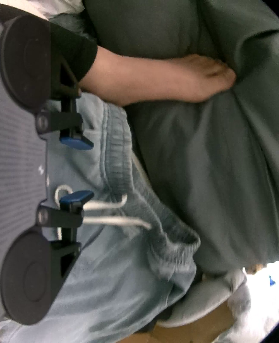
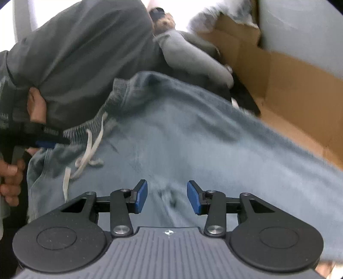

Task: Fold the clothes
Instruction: 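Grasp the waistband with the left gripper and lift it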

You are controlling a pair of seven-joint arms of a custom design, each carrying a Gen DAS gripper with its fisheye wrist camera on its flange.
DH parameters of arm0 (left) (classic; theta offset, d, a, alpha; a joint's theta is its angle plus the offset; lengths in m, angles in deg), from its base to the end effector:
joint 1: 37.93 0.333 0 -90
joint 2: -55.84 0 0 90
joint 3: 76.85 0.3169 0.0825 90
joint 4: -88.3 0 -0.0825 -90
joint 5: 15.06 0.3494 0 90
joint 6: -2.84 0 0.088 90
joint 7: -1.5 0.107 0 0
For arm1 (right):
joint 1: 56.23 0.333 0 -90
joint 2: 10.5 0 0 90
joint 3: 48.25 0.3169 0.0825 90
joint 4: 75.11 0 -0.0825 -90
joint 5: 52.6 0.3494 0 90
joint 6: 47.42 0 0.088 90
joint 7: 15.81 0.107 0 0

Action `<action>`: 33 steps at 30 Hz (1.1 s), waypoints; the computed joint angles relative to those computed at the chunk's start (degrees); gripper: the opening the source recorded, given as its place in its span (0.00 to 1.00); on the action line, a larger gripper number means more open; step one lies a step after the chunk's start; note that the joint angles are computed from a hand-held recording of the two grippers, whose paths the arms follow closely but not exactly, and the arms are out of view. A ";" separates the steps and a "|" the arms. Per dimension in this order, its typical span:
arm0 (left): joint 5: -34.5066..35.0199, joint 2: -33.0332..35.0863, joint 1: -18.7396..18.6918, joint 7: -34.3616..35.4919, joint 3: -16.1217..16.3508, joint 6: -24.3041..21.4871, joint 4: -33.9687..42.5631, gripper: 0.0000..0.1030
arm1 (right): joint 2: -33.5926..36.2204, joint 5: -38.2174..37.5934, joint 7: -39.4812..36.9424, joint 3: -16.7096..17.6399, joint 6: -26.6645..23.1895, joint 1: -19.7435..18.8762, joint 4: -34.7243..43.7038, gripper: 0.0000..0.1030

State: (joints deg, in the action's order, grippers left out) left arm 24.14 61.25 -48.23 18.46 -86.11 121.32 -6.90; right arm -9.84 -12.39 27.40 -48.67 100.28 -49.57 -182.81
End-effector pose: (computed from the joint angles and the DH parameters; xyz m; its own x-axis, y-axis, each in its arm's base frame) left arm 0.5675 -0.1620 0.5943 0.6364 -0.7711 0.0203 -0.5820 -0.4973 -0.6434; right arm 0.5761 0.0518 0.5863 0.4764 -0.8740 -0.0956 -0.6110 -0.2510 -0.7508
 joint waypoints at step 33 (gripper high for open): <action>-6.63 27.08 -2.77 22.29 4.89 12.23 33.70 0.39 | 24.01 -13.79 12.13 4.38 1.17 -2.42 26.81 0.48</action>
State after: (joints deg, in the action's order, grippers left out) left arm 17.51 88.34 -50.99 40.75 -81.22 133.55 26.80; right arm 14.17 -26.19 39.53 -44.29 101.45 -51.99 -156.00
